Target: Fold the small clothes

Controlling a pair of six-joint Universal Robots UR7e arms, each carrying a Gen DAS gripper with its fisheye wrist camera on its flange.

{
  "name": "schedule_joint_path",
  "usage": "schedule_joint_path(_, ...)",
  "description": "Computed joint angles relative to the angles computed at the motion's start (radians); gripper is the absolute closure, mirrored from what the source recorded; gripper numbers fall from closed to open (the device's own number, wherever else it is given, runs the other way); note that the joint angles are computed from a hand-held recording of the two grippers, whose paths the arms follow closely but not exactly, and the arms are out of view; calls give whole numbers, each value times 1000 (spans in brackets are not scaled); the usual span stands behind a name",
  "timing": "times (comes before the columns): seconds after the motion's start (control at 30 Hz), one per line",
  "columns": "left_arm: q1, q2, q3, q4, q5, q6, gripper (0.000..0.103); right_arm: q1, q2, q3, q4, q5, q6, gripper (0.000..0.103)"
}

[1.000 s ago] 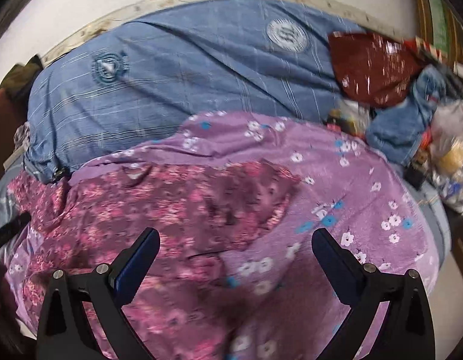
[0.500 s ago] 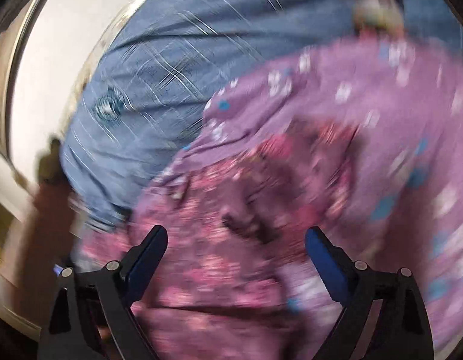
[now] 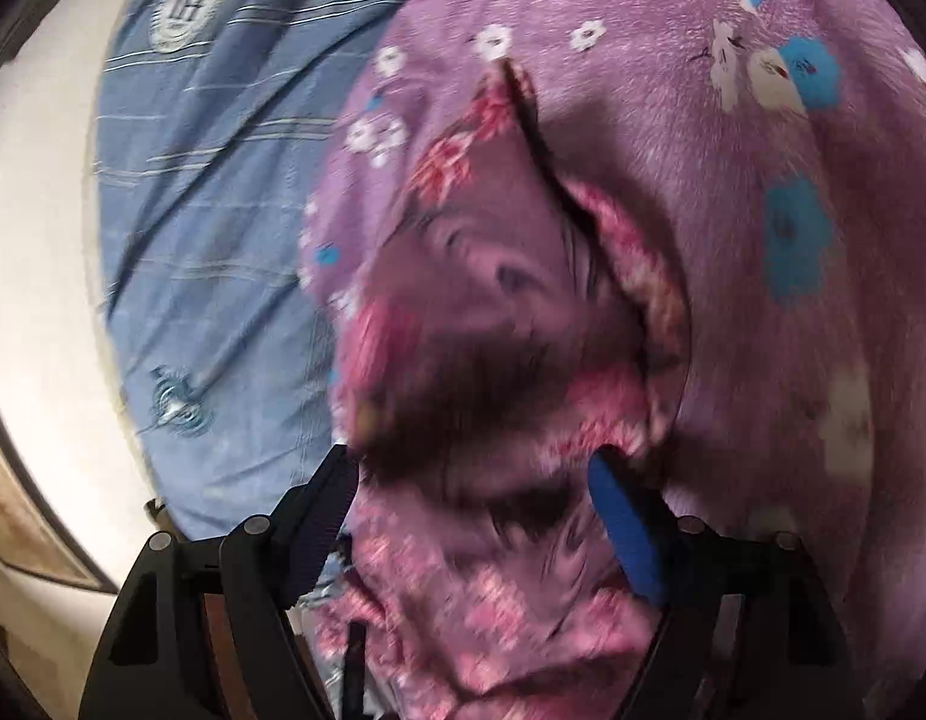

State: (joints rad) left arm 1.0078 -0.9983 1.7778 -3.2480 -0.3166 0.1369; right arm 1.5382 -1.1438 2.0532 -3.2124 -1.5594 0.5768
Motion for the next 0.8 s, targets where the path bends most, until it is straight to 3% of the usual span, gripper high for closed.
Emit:
schedule_joint_path(0.03,0,-1,1,0,0,-1,15,-3,5,-8,3,2,8,35)
schedule_joint_path(0.1,1,-10,5,12,-5,-12,15,24,11,-41,49,-72,-39,55)
schedule_joint_path(0.13,2,-13,5,17,-7,-13,15,44,12,-57,71,-131,-68,80)
schedule_joint_path(0.17,2,-15,6,18,-6,-12,15,63,9,-64,77,-178,-102,95)
schedule_joint_path(0.33,5,-36,10,26,-6,-34,15,133,-37,-63,6,-313,-241,96)
schedule_joint_path(0.47,7,-59,20,20,-1,-48,15,192,-72,-96,-49,-335,-335,97)
schedule_joint_path(0.6,15,-94,25,15,12,-69,15,253,-67,-156,-6,-266,-382,97)
schedule_joint_path(0.8,37,-126,1,-113,78,-19,15,347,62,-248,79,-103,-415,96)
